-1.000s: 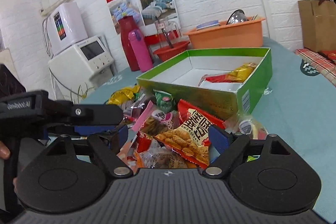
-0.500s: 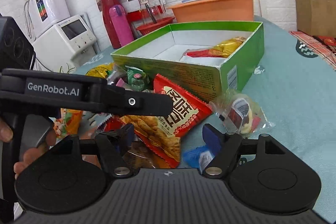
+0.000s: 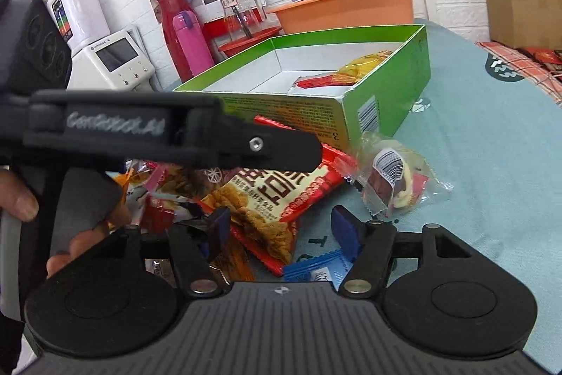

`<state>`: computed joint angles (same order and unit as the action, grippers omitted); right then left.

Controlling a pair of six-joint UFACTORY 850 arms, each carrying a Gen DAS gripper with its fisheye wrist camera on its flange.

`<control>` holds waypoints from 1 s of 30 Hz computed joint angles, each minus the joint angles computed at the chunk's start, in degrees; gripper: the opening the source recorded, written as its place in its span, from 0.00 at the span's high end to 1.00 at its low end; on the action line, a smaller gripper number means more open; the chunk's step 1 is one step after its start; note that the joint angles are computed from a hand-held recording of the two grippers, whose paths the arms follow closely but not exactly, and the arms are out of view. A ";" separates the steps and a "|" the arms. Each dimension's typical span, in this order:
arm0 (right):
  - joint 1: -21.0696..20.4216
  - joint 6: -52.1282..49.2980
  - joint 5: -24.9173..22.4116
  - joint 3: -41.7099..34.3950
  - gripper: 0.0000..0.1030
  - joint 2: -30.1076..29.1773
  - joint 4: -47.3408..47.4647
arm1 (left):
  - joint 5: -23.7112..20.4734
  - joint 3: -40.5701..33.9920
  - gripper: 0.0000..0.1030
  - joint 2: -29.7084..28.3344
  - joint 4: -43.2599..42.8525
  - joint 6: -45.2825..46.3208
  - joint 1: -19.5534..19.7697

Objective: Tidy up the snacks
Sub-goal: 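Grasp the red-and-white nut snack bag with the right gripper, then carry the nut snack bag into the green box and release it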

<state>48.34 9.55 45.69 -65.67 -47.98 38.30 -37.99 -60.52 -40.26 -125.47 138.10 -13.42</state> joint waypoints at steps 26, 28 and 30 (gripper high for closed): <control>2.53 -10.52 8.97 0.08 0.23 4.06 2.45 | -10.15 6.15 0.24 8.55 -2.38 1.24 3.84; 1.92 -14.25 8.56 -1.64 0.23 3.85 2.99 | -10.45 4.40 0.23 8.00 -2.22 -0.49 4.20; 0.99 -17.60 7.49 -4.01 0.23 3.19 3.30 | -9.57 1.95 0.23 6.92 -2.12 -1.61 4.29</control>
